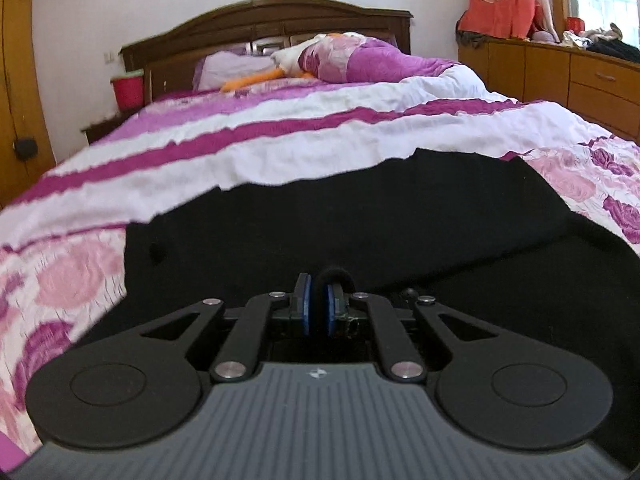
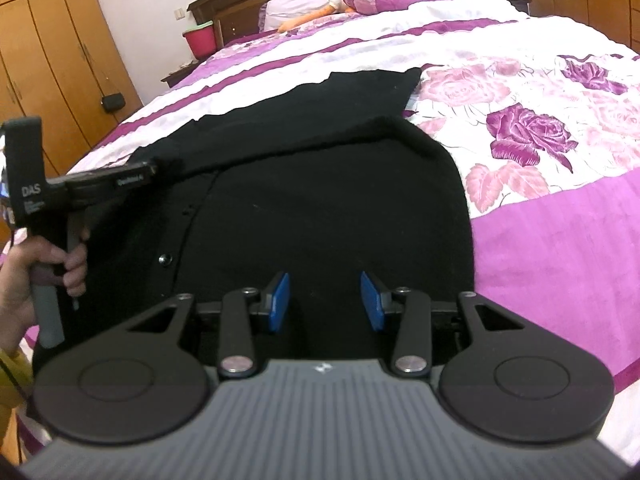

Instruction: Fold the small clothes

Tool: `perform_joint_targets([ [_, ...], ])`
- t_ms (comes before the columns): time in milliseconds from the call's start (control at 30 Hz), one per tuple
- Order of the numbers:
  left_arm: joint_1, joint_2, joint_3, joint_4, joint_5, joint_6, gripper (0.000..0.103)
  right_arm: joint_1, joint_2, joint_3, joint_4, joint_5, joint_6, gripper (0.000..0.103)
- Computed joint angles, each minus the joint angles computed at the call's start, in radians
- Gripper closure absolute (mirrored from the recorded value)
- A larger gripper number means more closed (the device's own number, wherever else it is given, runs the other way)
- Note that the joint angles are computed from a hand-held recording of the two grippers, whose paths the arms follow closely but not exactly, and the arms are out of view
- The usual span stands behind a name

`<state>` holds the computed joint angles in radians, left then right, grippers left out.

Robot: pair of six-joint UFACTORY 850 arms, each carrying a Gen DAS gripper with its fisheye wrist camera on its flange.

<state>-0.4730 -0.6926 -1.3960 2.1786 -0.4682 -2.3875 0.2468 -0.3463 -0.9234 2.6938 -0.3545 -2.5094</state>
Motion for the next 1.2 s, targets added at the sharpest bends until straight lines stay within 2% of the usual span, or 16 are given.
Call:
perform_joint_targets([
  [67,0.004,0.009,0.006,-0.008,0.015,-0.007,0.089,0.0,-0.001,0.001,0.0,-0.004,-0.004,0.061],
  [133,0.006,0.03,0.024,-0.038,0.026,0.008,0.077,0.0,-0.002,0.001,0.003,-0.005,-0.008,0.061],
  [200,0.007,0.055,0.049,-0.057,0.037,0.001,0.055,0.002,-0.002,0.0,0.011,-0.004,-0.015,0.061],
  [267,0.011,0.092,0.088,0.001,0.063,-0.078,0.046,0.003,-0.001,0.002,0.021,-0.005,-0.023,0.061],
  [333,0.009,0.125,0.121,0.022,0.075,-0.111,0.045,0.006,0.001,0.003,0.034,-0.004,-0.033,0.061],
  [567,-0.004,0.226,0.215,-0.054,0.071,-0.072,0.039,0.018,0.015,0.011,0.077,-0.008,-0.08,0.06],
  [800,-0.006,0.35,0.352,-0.122,0.009,-0.043,0.035,0.048,0.03,-0.001,0.101,-0.02,-0.166,0.06],
  [1000,0.019,0.429,0.452,-0.239,-0.041,-0.009,0.035,0.097,0.008,-0.071,0.012,0.006,-0.171,0.06],
  [1200,0.051,0.463,0.503,-0.341,-0.079,0.052,0.034,0.17,-0.054,-0.176,-0.159,0.029,-0.105,0.06],
])
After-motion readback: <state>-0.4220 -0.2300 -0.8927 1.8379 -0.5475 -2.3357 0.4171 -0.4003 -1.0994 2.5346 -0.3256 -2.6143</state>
